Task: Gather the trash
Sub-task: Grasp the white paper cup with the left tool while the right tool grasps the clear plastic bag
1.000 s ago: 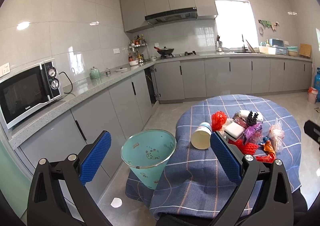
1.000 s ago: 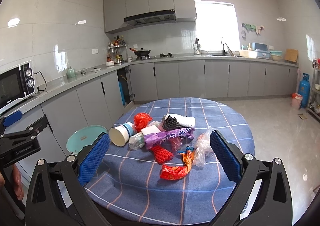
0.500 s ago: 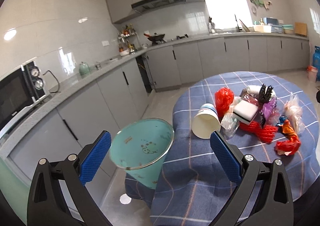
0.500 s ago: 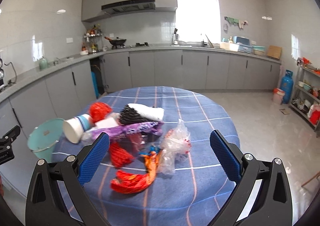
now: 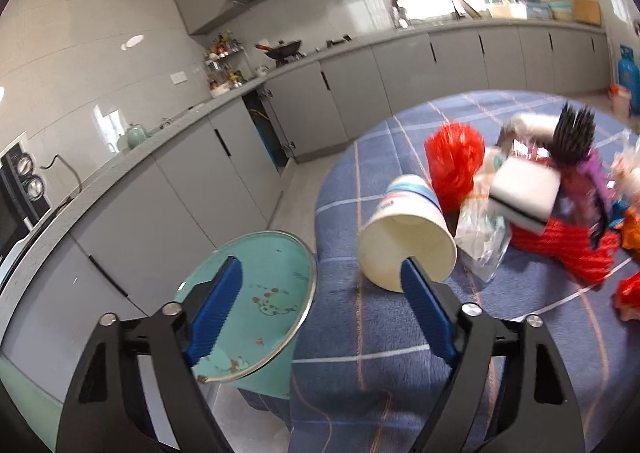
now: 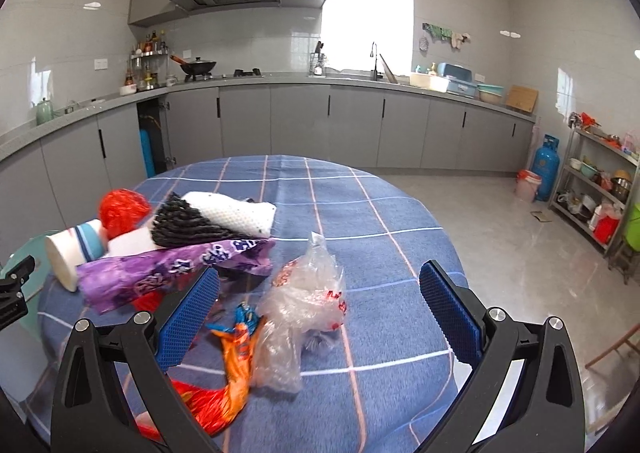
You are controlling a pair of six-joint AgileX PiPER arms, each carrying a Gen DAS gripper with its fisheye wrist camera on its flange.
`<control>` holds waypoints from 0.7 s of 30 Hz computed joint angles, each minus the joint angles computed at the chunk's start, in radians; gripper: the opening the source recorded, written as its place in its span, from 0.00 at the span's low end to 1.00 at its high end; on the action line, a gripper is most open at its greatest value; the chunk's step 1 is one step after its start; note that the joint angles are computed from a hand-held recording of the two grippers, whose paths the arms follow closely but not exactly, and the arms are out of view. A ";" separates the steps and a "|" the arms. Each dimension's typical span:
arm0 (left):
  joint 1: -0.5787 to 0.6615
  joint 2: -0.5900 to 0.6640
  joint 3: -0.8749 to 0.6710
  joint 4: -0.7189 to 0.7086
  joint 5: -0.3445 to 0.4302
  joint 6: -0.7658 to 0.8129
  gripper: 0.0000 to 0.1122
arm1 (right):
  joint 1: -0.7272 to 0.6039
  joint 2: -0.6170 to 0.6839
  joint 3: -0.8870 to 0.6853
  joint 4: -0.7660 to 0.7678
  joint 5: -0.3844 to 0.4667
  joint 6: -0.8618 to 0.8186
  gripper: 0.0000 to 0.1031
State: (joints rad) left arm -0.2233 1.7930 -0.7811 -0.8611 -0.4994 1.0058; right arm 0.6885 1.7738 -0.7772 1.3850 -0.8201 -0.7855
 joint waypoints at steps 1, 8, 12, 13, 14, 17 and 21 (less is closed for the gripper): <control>-0.001 0.019 -0.014 0.004 0.000 0.000 0.70 | -0.010 0.013 -0.009 -0.001 0.005 0.003 0.95; 0.012 0.136 -0.134 0.021 0.032 0.006 0.62 | -0.033 0.068 -0.038 -0.016 0.008 0.024 0.95; 0.027 0.176 -0.198 -0.010 0.089 0.037 0.40 | -0.029 0.086 -0.033 -0.041 -0.006 0.046 0.95; 0.029 0.178 -0.203 -0.013 0.097 0.037 0.31 | -0.031 0.088 -0.026 -0.051 -0.008 0.059 0.95; 0.030 0.181 -0.209 -0.013 0.104 0.040 0.26 | -0.036 0.098 -0.031 -0.060 -0.004 0.068 0.95; 0.027 0.181 -0.210 -0.018 0.100 0.038 0.09 | -0.049 0.100 -0.024 -0.072 0.004 0.091 0.95; 0.024 0.168 -0.191 -0.016 0.055 0.018 0.03 | -0.049 0.093 -0.022 -0.057 -0.004 0.073 0.95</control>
